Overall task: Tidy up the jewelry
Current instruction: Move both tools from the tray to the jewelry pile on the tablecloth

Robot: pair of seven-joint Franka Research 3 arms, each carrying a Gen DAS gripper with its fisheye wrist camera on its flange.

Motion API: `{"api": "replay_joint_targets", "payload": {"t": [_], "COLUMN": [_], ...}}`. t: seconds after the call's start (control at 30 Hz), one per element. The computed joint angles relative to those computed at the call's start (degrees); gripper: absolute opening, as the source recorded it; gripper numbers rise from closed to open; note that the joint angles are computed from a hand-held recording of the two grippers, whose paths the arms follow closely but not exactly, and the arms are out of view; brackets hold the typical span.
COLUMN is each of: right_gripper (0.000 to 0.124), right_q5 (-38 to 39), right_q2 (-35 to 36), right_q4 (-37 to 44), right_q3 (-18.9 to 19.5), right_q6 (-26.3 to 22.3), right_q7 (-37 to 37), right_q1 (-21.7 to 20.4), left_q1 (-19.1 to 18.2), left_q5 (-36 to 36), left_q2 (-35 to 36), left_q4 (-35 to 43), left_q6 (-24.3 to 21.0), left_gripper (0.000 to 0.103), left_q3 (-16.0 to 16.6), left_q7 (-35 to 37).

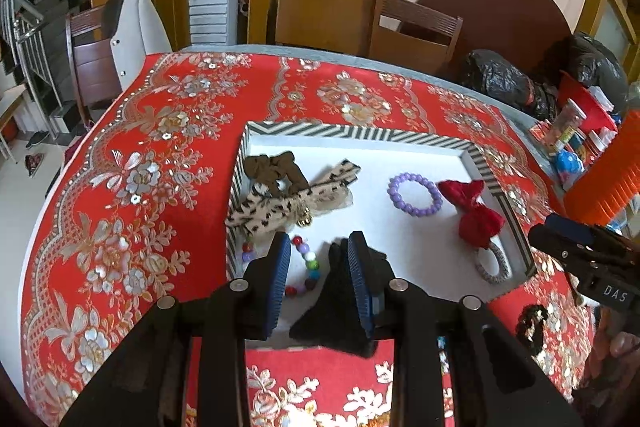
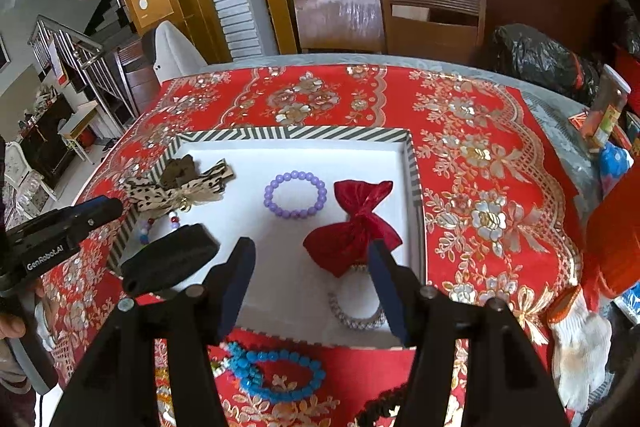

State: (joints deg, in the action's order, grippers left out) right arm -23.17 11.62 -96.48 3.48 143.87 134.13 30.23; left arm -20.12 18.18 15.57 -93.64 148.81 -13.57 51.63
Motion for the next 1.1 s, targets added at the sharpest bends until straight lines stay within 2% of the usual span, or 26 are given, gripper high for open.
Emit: {"api": "replay_joint_targets", "payload": {"t": [0.27, 0.57, 0.87, 1.1], "right_gripper": [0.062, 0.063, 0.063, 0.063], "right_q5": [-1.0, 0.2, 3.3, 5.6], "right_q2": [-7.0, -13.9, -19.0, -19.7], "right_q4": [-8.1, -17.1, -24.4, -27.3], "right_q3": [1.8, 4.9, 6.6, 6.8], "right_q6": [1.9, -0.7, -4.1, -3.7], "right_q7": [0.5, -1.7, -4.7, -5.0], "right_q1": [-1.1, -4.2, -7.4, -9.3], "left_q1": [2.4, 2.7, 1.9, 1.5], "left_q5": [-10.6, -24.4, -32.2, -34.5], "left_q2": [-4.1, -6.9, -9.3, -9.5], "left_q4": [-5.7, -10.6, -15.8, -17.5], "left_q6": [1.9, 1.1, -1.6, -2.8], "left_gripper": [0.031, 0.031, 0.031, 0.031], "left_q3": [-3.5, -5.8, -5.4, -4.9], "left_q7": [9.5, 22.0, 28.2, 29.5]}}
